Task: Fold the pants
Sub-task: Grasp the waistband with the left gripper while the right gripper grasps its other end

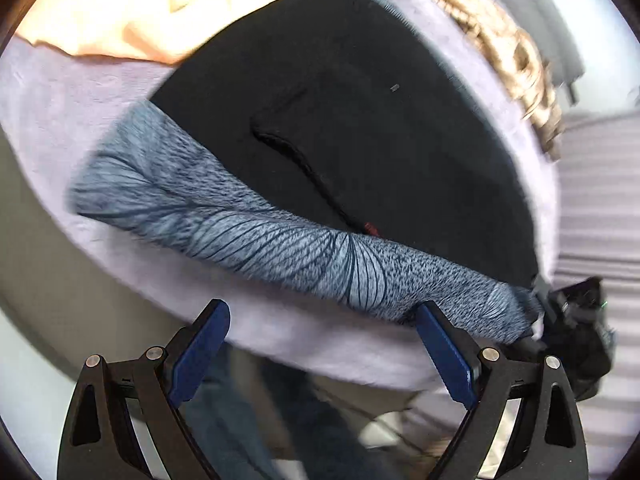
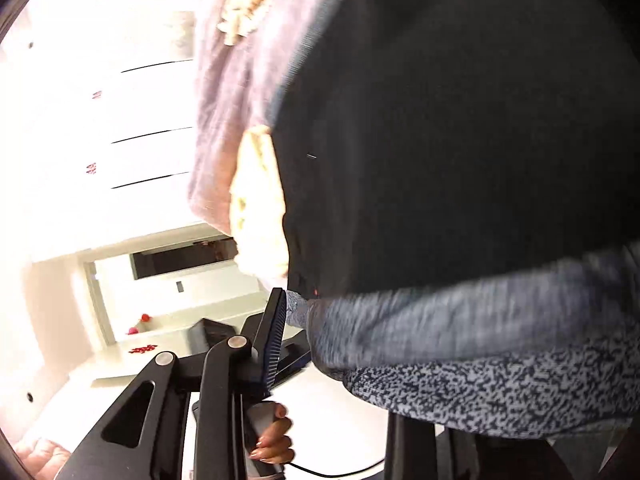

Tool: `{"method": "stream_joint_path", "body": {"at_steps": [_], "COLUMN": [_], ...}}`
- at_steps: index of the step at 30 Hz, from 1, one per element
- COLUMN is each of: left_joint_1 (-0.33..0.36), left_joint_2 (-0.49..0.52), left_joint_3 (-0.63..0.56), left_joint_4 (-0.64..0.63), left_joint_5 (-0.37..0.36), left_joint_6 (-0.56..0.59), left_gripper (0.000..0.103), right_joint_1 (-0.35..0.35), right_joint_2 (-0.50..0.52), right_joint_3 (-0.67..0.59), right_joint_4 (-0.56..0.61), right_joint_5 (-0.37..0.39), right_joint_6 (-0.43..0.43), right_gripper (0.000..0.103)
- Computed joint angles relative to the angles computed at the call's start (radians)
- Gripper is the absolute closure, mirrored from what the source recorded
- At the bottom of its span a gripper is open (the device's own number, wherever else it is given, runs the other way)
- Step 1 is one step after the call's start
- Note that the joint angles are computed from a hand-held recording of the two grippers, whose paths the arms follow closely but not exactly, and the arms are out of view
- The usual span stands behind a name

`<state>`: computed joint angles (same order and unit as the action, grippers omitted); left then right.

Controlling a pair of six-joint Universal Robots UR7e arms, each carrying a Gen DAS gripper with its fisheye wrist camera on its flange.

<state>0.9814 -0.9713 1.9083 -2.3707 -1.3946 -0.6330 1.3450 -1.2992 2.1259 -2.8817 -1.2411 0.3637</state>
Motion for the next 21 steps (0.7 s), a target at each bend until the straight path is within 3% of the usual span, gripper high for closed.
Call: {"method": "stream_joint_path", "body": {"at_steps": [4,5,6,8,10,12,14,16,19,21], "left_joint_1": [0.016,0.018,0.021,0.030,0.034,0.039,0.036,0.034,0.022,0.010], "left_joint_2": [0.045,0.057,0.064,0.074,0.073,0.068,0.067,0.068,0.068,0.070], "left_joint_3": [-0.026,-0.036,-0.042,-0.068,-0.073,-0.076,-0.093,-0.103,-0.128,-0.149], "left_joint_4": [-0.106,-0.112,-0.117,-0.080,-0.054,-0.030,0.000,0.028,0.084,0.105], "left_joint_5": [-0.001,0.009,0.022,0.024,0.034,0.031,0.026,0.037,0.050,0.053], "left_joint_6": [-0.005,-0.012,-0.013,0.009,0.028,0.044,0.064,0.095,0.148,0.165], "left_gripper": [0.008,0.014,0.022,0.056,0.069,0.070,0.070,0.070,0.070,0.070], "right_joint_1": [0.015,0.012,0.004,-0.016,-0.048,-0.103,-0.186,-0.234,-0.229,-0.178], "right_joint_2": [-0.006,-0.005,-0.009,-0.020,-0.044,-0.056,-0.045,-0.017,0.013,-0.031], "right_joint_3": [-0.014,-0.009,0.003,0.038,0.092,0.148,0.215,0.273,0.312,0.297], "right_joint_4": [0.066,0.070,0.068,0.041,-0.011,-0.102,-0.237,-0.403,-0.598,-0.558], "right_joint_5": [-0.034,-0.034,-0.028,-0.029,-0.048,-0.017,0.114,0.171,0.165,0.094], "right_joint_6": [-0.030,-0.027,-0.023,-0.017,0.018,0.077,0.129,0.224,0.319,0.288], "right_gripper": [0.070,0.070,0.070,0.069,0.067,0.067,0.067,0.071,0.089,0.090]}}
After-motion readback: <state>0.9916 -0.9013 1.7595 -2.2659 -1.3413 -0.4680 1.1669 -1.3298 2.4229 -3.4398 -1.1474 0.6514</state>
